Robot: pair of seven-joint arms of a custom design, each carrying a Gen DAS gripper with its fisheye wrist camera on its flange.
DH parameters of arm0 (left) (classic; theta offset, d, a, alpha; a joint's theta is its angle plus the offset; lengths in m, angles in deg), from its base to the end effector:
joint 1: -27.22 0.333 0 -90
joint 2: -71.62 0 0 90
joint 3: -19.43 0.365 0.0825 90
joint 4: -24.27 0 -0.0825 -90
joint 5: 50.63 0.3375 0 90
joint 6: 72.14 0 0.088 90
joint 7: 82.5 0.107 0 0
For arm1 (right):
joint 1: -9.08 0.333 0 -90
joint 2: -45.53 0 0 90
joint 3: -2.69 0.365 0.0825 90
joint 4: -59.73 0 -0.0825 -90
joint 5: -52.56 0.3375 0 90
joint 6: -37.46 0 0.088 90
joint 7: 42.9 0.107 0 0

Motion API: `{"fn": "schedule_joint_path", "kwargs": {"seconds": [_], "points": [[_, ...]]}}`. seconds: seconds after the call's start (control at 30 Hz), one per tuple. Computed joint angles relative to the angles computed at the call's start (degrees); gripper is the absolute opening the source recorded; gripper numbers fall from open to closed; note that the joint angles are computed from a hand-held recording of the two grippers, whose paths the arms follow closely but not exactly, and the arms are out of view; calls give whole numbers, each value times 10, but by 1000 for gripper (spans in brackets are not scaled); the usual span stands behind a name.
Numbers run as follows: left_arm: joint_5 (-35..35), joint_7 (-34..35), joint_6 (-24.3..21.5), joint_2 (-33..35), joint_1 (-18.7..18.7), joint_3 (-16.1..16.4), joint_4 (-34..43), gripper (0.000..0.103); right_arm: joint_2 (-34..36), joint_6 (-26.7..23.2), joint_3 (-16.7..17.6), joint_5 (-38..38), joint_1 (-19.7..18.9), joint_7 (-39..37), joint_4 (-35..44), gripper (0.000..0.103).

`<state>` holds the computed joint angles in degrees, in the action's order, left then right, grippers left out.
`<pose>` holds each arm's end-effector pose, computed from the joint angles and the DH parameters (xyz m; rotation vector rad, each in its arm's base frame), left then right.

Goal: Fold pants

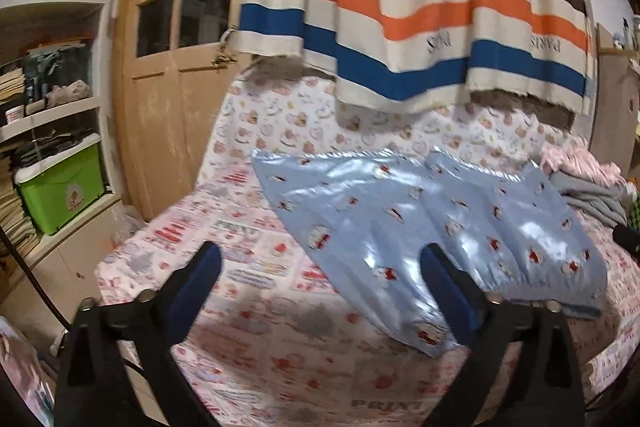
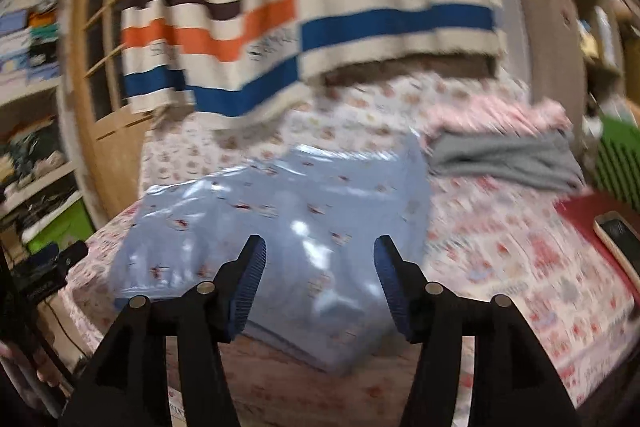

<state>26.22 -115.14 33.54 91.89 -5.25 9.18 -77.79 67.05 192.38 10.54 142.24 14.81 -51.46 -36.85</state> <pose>0.5162 -0.3518 0.4582 -1.8633 0.7734 -0.6009 0.6576 0.1087 0.4933 -1.7935 0.9230 -0.4630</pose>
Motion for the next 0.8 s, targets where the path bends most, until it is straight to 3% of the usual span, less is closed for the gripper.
{"fn": "schedule_joint_path", "kwargs": {"seconds": [0.03,0.3,0.5,0.63,0.8], "points": [[-1,-3,-4,-5,-1,0,-8,103,-2,-4,3,0,3,-6,-5,69],[-27,4,-82,-26,-7,-13,-46,103,-7,-75,23,-29,31,-21,-33,69],[-20,-48,-70,-62,6,-26,-104,103,-16,-105,31,-1,57,-95,-65,69],[-21,-83,-86,-77,13,-36,-130,103,-19,-109,29,10,77,-134,-87,69],[-27,-99,-81,-86,26,-42,-149,103,-17,-95,27,39,100,-192,-99,59]]}}
